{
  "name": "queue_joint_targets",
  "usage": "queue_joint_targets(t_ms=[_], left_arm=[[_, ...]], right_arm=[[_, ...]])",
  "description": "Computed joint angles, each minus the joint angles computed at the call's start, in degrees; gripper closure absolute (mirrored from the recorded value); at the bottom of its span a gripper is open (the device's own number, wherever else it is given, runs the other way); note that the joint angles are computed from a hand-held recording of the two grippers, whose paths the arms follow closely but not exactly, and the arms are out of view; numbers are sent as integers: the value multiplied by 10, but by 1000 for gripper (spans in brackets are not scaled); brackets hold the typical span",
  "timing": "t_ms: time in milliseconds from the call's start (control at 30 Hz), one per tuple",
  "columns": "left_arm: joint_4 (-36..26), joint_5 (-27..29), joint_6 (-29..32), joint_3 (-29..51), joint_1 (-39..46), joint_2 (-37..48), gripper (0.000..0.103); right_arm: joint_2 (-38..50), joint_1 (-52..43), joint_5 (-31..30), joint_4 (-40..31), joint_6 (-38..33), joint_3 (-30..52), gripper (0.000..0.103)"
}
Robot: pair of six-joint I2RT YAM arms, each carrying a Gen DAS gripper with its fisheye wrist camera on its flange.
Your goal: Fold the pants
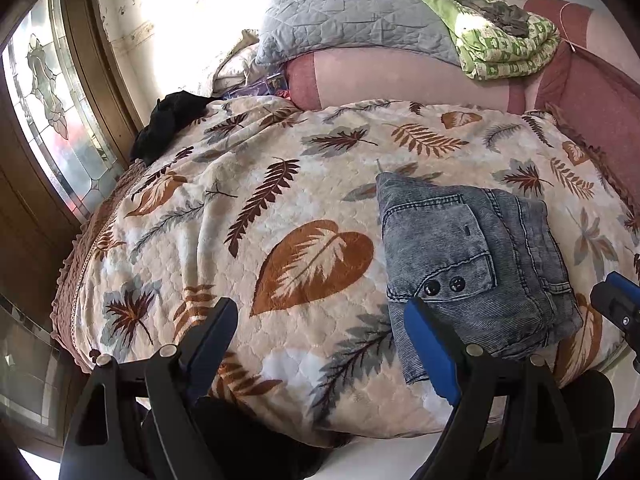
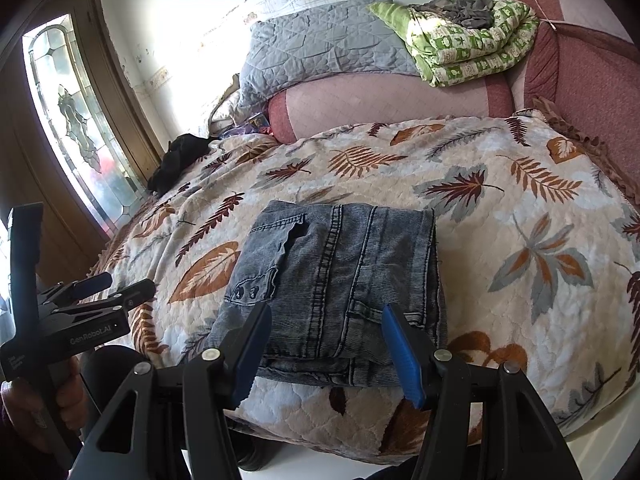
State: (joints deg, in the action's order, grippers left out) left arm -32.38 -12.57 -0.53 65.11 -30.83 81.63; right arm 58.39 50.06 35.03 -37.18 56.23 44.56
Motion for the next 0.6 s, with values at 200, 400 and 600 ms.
queue_joint_targets(t_ms=[200,400,600], left_arm=[[0,-1,-1,0,0,2,18],[1,-1,0,-1,0,2,17],[1,-1,0,0,0,3,17]], right_arm=[[2,1,-2,3,1,-2,42],[2,-2,-7,6,-2,-4,42],[3,-5,-11,9,-7,-4,42]])
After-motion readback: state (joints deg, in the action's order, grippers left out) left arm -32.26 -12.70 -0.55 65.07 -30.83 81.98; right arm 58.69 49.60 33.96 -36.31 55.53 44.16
